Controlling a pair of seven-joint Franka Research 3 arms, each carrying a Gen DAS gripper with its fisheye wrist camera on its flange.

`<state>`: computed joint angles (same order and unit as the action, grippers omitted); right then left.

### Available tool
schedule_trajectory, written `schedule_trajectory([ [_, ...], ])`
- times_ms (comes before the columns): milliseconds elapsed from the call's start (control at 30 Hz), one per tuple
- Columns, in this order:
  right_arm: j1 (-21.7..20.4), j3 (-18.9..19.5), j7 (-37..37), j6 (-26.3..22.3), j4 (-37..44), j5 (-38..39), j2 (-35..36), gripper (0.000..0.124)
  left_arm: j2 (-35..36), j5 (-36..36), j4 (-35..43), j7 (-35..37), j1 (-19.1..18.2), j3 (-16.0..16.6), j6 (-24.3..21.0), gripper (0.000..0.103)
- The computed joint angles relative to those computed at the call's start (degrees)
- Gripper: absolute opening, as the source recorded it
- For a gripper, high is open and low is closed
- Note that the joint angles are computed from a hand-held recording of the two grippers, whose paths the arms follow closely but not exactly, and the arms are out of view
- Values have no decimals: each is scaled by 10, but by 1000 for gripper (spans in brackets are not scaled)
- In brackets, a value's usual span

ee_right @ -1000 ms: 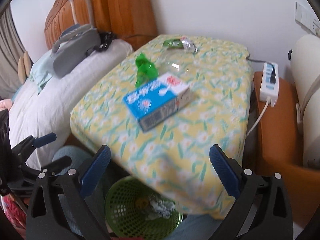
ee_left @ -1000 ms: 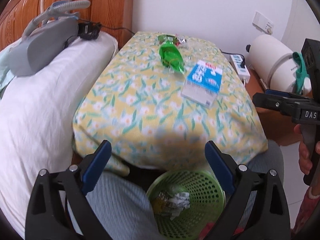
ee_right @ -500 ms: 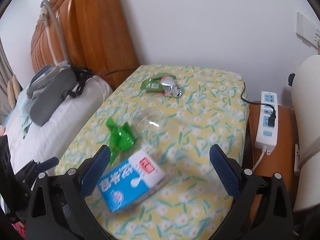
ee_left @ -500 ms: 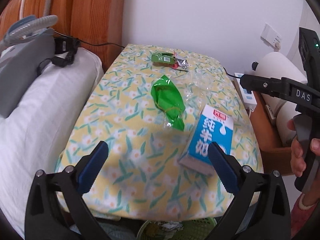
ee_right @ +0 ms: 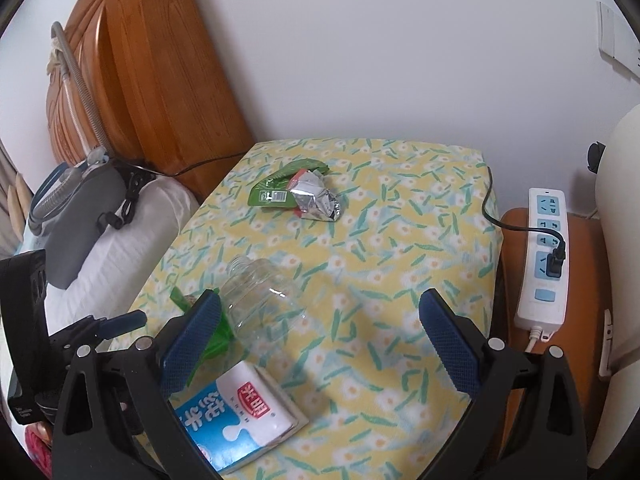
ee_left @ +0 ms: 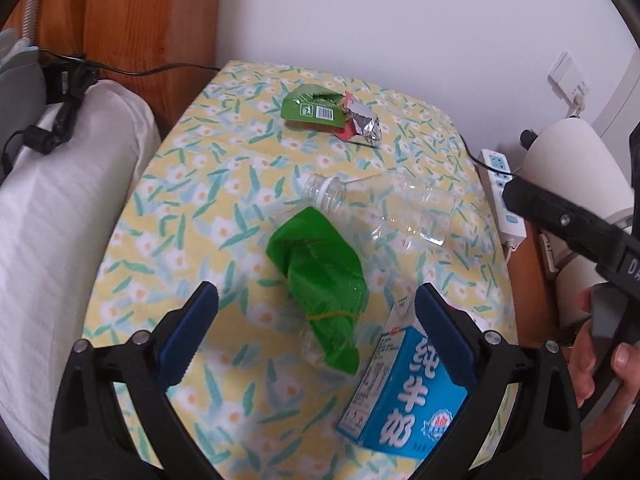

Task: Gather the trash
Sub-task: 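Grasp the green plastic bag with the left gripper, then grasp the silver foil wrapper with the right gripper while the left gripper holds the bag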

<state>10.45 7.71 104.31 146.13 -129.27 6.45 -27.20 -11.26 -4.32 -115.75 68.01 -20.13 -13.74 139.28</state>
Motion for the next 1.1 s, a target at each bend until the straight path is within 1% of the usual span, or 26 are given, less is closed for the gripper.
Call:
schedule_trajectory([
  [33,0,-2,-2,3,2,1,4,99,11,10,11,-4,1,-3,-9,86],
  [67,0,-3,-2,5,5,2,8,99,16,15,17,-6,1,-5,-16,84],
  [133,-5,-3,0,13,17,-2,23,99,27,21,26,-6,1,-8,-26,74],
  [167,-10,-1,5,13,30,-8,37,99,31,24,29,-7,1,-9,-29,72],
  [233,-16,1,17,8,65,-20,75,99,36,22,31,-9,2,-9,-31,63],
  [267,-14,-1,16,4,79,-22,90,99,36,18,30,-7,2,-8,-31,59],
  [300,-11,-5,14,-2,94,-23,106,99,38,12,31,-3,2,-7,-32,54],
  [400,-3,-11,6,-43,175,-44,187,98,39,3,28,4,3,-6,-25,50],
  [433,0,-14,6,-51,188,-55,200,98,39,6,27,5,4,-6,-23,50],
  [500,10,-17,-2,-78,239,-94,251,98,39,9,25,7,4,-7,-18,49],
  [567,22,-24,-8,-97,268,-121,280,98,36,7,20,12,4,-7,-12,49],
  [633,32,-31,-32,-117,299,-119,309,87,32,2,15,16,4,-5,-8,48],
  [700,40,-39,-45,-121,313,-113,324,82,32,-2,14,18,5,-3,-5,48],
  [733,43,-42,-49,-121,316,-113,328,79,30,1,12,16,6,-3,-4,45],
  [767,46,-44,-57,-126,323,-112,334,75,29,5,11,13,7,-4,0,40],
  [833,50,-46,-71,-131,330,-100,340,58,24,-4,6,19,6,-1,6,36],
  [867,50,-47,-80,-132,330,-88,340,54,23,-9,4,23,6,1,9,35],
  [933,52,-48,-87,-131,325,-75,336,36,22,-3,2,19,7,0,12,33],
  [1100,54,-50,-83,-122,304,-69,320,33,20,-3,-3,20,7,0,21,32],
])
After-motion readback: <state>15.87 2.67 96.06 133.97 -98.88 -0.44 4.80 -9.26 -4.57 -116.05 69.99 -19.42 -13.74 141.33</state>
